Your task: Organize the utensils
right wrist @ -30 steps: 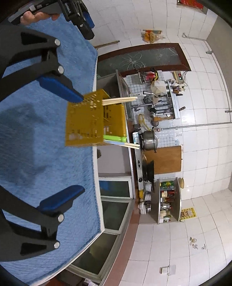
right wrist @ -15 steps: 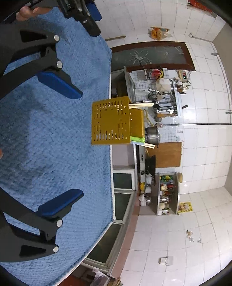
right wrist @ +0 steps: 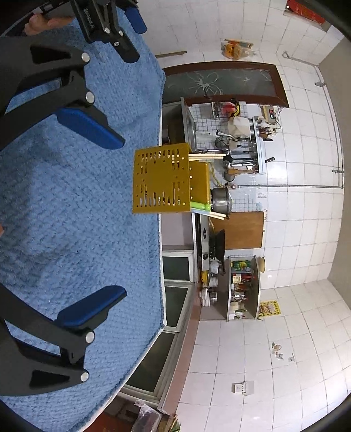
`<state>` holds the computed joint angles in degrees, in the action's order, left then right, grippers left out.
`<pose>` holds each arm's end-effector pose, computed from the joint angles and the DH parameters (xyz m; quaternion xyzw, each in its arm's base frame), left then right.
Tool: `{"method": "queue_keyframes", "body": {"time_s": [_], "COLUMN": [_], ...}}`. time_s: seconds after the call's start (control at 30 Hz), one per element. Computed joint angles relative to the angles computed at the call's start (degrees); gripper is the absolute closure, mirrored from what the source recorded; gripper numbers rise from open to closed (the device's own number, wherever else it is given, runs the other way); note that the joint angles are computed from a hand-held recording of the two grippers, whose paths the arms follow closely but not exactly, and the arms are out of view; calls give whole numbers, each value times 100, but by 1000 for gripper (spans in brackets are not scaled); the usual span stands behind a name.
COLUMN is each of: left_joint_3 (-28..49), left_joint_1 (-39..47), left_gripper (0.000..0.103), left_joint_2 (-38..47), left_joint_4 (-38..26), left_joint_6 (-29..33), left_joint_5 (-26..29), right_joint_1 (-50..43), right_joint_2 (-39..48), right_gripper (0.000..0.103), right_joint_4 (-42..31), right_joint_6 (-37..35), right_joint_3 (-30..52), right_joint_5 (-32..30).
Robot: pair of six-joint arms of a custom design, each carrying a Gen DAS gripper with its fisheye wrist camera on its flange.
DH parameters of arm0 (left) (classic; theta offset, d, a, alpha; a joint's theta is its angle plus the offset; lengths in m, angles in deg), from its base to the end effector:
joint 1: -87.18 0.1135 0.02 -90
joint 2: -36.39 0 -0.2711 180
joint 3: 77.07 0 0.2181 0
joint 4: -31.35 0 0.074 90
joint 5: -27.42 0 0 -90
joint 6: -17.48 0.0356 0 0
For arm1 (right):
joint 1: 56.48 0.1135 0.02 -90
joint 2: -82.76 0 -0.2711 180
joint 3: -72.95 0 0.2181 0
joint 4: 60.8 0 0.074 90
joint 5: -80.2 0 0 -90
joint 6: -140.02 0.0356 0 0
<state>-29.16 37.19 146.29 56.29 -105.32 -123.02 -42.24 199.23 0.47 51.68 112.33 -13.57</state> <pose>0.2087 -0.2005 0.1207 -0.1063 0.7983 0.0833 0.5869 0.2853 0.0748 0.1137 -0.1071 0.7903 0.1094 0.5933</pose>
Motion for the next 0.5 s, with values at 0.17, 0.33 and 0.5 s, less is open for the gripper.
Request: {"method": "queue_keyframes", "body": {"time_s": [0.17,0.33,0.5], "left_joint_3": [4,33,55], "left_joint_1": [16,5,-11], "left_gripper": [5,5,5], "left_joint_2": [-37,-24,-9], "left_joint_4": [-37,-108,-128], "left_joint_6": [-11,-4,31], "left_joint_5": [-19,-47,-71], "right_joint_1": [6,-28,-40], "right_joint_2": [-7,-19,8], "right_gripper": [5,5,5], "right_joint_4": [-74,-199,-156], "right_joint_6": [3,52,47], "right_joint_3": [43,99,103], "right_joint_5": [-36,-69,-86]}}
